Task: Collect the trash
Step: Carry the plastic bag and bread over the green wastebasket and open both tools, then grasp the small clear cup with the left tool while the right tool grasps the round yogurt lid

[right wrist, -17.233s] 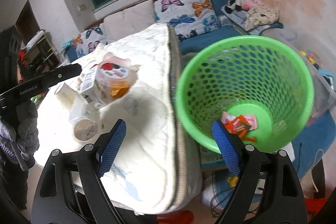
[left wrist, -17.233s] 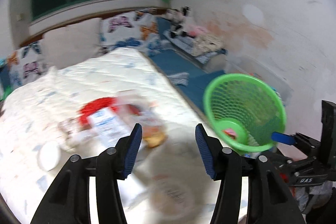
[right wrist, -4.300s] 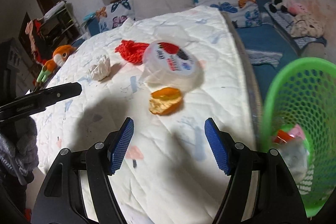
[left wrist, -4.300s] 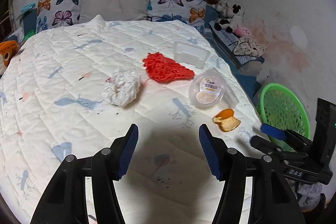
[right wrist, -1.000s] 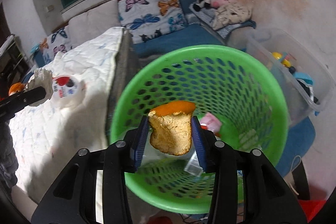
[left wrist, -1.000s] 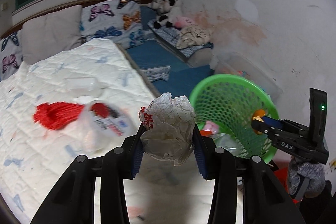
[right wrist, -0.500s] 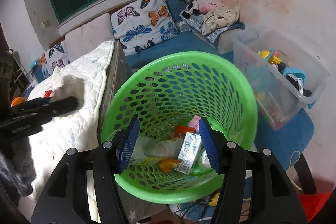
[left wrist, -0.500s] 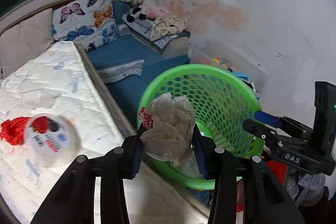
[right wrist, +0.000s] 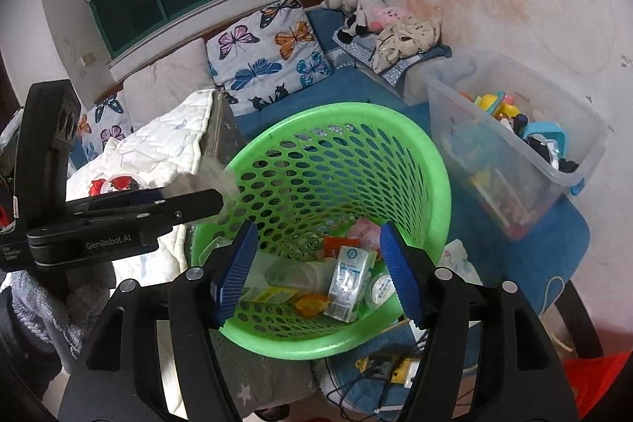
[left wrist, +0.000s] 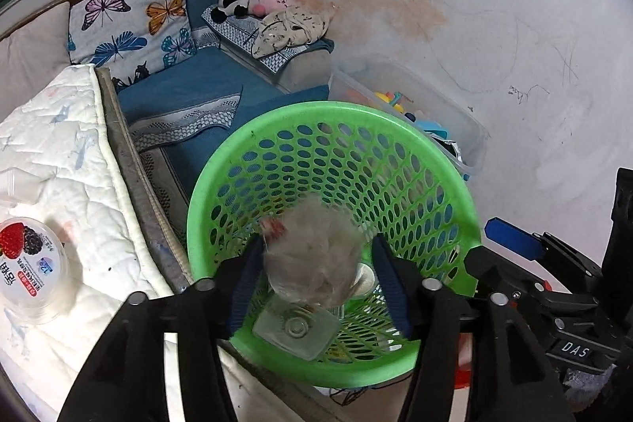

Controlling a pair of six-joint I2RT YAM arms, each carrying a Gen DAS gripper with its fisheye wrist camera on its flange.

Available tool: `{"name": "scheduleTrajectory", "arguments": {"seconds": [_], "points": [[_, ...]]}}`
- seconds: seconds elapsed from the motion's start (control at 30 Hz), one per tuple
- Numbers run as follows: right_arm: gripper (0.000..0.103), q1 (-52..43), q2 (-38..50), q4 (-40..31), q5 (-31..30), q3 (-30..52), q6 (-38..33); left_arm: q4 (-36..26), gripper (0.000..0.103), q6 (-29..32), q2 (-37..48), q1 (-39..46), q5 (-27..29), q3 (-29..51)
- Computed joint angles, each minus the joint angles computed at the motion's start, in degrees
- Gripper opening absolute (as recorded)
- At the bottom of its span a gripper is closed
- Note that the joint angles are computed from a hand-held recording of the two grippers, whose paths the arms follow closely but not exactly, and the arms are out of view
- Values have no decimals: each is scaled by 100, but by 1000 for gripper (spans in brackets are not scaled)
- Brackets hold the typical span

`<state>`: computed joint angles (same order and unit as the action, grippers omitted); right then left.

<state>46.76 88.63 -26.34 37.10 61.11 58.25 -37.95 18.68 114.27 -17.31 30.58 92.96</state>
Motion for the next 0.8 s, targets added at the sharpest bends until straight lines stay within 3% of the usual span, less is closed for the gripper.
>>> {"name": "scheduleTrajectory", "arguments": {"seconds": [0.1, 0.43, 0.8], "points": [[65, 5, 4, 1, 2, 5, 32, 36, 63, -1, 1, 37, 16, 0], [66, 59, 382, 175, -174, 374, -219, 209, 63, 267, -359, 601, 17, -380], [71, 33, 1450, 404, -667, 1593, -869, 266, 63, 557, -439, 1786, 135, -539]]}}
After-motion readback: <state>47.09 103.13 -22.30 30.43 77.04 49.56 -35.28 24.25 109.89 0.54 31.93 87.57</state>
